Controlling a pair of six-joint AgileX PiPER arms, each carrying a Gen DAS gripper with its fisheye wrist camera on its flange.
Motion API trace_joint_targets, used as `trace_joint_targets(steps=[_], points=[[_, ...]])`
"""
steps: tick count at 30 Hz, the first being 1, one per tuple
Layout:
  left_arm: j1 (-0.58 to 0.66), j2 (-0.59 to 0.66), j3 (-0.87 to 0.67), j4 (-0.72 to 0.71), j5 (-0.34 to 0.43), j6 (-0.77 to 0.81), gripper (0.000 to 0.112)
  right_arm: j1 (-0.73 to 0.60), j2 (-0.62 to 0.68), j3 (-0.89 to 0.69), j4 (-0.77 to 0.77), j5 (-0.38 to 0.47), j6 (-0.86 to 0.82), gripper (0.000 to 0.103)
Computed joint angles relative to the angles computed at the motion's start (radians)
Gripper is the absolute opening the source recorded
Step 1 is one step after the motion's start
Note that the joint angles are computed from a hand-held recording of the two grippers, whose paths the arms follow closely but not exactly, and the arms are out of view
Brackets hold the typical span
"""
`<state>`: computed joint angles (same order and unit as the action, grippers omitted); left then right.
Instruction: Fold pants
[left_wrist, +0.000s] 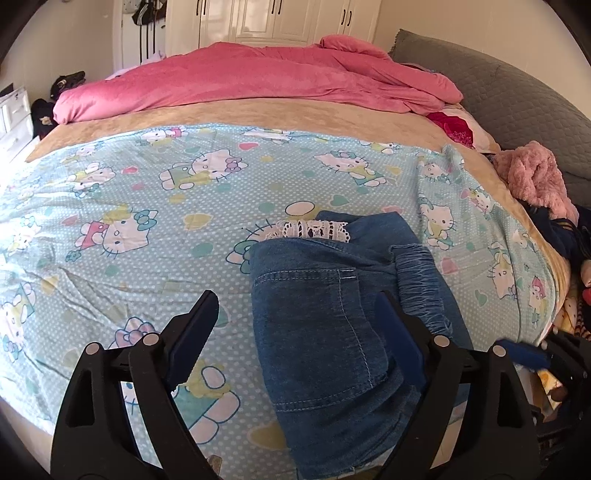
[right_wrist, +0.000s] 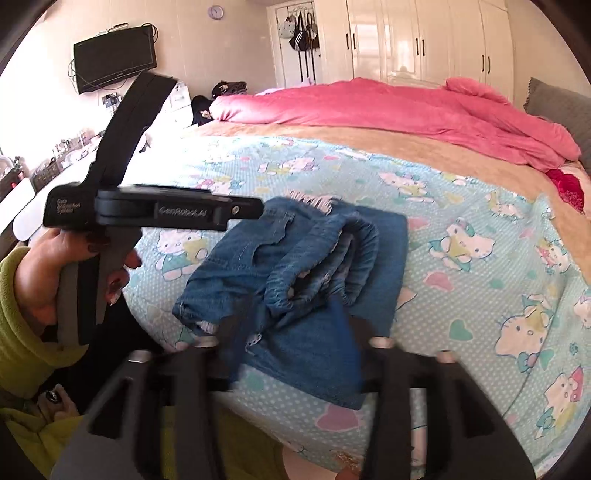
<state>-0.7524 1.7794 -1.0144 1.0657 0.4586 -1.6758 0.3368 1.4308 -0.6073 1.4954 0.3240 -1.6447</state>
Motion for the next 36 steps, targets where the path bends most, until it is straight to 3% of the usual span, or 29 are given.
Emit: trace_joint_targets(steps=[2,7,12,17,21,24,25,26,27,28,31,36], points=[[-0.009,-0.01,0.007,0.017,0.01,-0.016,0.085,-0.007,-0.005,-0.011,0.028,-0.006,-0.017,0.056],[-0.006,-0.004,0.02,0.035,0.012,-0.044,0.085,-0.06,0.037,-0.082,-0.056,-0.019,0.083,0.063],[0.024,0.029,0.031,0.037,-0.037,-0.069,0.085,-0.081,0.128,-0.18,-0.263,-0.05,0.306,0.063],[0.054,0.082,0.015,0.025,-0.098,-0.064,0.085,-0.093,0.286,-0.328,-0.516,-0.005,0.551,0.063],[0.066,0.122,-0.004,0.025,-0.129,-0.056,0.085,-0.107,0.415,-0.446,-0.628,0.085,0.685,0.063],[0.082,0.144,-0.012,0.034,-0.171,-0.066,0.085,-0.116,0.493,-0.502,-0.62,0.143,0.689,0.063],[0.089,0.15,-0.013,0.042,-0.194,-0.074,0.08,-0.124,0.505,-0.505,-0.571,0.158,0.641,0.055],[0.1,0.154,-0.01,0.062,-0.231,-0.091,0.066,-0.136,0.514,-0.508,-0.512,0.19,0.572,0.045],[0.11,0.159,-0.007,0.08,-0.27,-0.113,0.059,-0.144,0.516,-0.512,-0.485,0.222,0.543,0.025],[0.105,0.161,-0.011,0.094,-0.269,-0.129,0.052,-0.143,0.508,-0.504,-0.453,0.233,0.511,0.014],[0.069,0.149,-0.039,0.069,-0.199,-0.08,0.029,-0.1,0.434,-0.451,-0.385,0.158,0.416,0.01],[0.096,0.125,-0.086,0.045,-0.153,-0.026,0.027,-0.081,0.43,-0.522,-0.352,0.141,0.406,0.01]])
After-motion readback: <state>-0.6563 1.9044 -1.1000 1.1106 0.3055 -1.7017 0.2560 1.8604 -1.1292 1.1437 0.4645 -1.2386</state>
